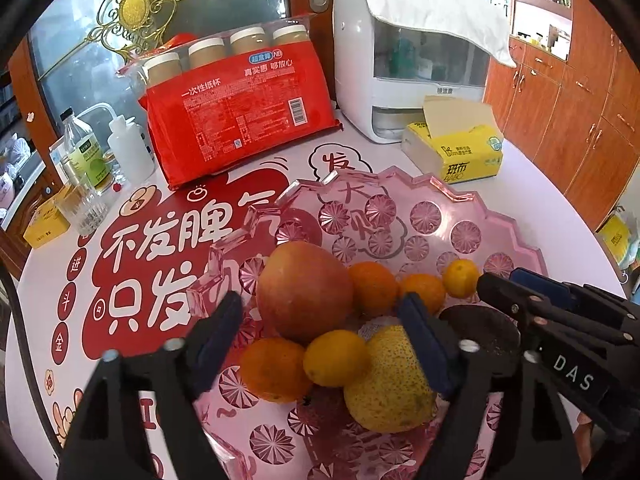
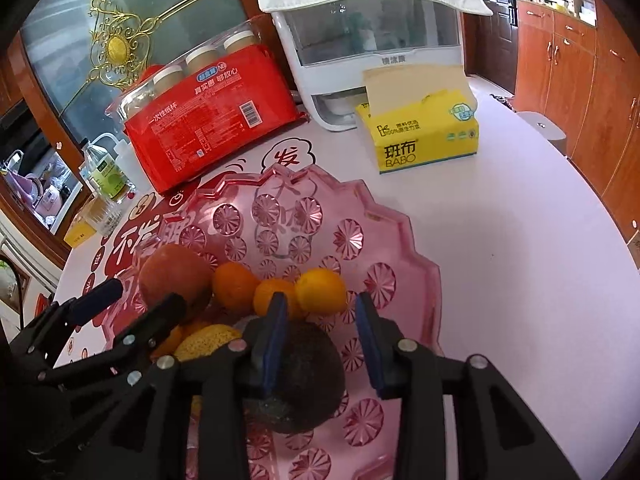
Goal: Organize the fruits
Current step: 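Carry both mandarins into the pink bowl and open both grippers, then withdraw both grippers from the bowl toward the banana and lychee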
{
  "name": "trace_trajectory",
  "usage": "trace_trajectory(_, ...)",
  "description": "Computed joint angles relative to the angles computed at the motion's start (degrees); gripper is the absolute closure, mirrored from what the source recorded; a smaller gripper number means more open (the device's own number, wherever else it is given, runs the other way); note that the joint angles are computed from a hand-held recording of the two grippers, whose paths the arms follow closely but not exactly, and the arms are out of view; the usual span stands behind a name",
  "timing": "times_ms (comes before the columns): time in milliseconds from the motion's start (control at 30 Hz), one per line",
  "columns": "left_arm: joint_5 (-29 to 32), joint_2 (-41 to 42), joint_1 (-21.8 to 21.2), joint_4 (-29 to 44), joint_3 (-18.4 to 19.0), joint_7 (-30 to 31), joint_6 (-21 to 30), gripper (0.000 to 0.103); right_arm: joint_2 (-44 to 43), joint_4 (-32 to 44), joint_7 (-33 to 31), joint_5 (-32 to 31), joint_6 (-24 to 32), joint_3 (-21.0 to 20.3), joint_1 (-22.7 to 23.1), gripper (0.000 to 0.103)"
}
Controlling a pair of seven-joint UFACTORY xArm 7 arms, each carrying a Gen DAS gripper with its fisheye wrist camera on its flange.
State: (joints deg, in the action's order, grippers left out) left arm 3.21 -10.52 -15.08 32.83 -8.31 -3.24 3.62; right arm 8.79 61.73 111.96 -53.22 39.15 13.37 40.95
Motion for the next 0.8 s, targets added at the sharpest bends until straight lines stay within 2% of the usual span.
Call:
trace_trajectory(67, 1.92, -0.69, 1.73, -0.41, -1.31, -1.71, -0.31, 0.012, -0.36, 0.01, 0.83, -0.57, 0.72, 0.1, 0.33, 0.065)
trace_trajectory(300, 0.89, -4.2, 0.89, -1.26, 0.16, -1.68, 2.81, 0.001, -1.84, 0.19, 1.63, -1.05, 3.37, 1.35, 0.77, 0.064)
trace_trajectory(533, -3.91, -9.15, -2.64, -2.51, 3.38, 2.47, 5.91, 0.001, -2.88, 2.04, -0.08, 0.38, 8.14, 2.88, 1.63, 0.064)
trace_trajectory(800, -9.81, -19.54, -4.92, -4.59, 6.37, 6.57, 13.87, 0.001, -5.08, 4.09, -0.93, 1.73, 14.02, 5.23, 3.32, 0.064)
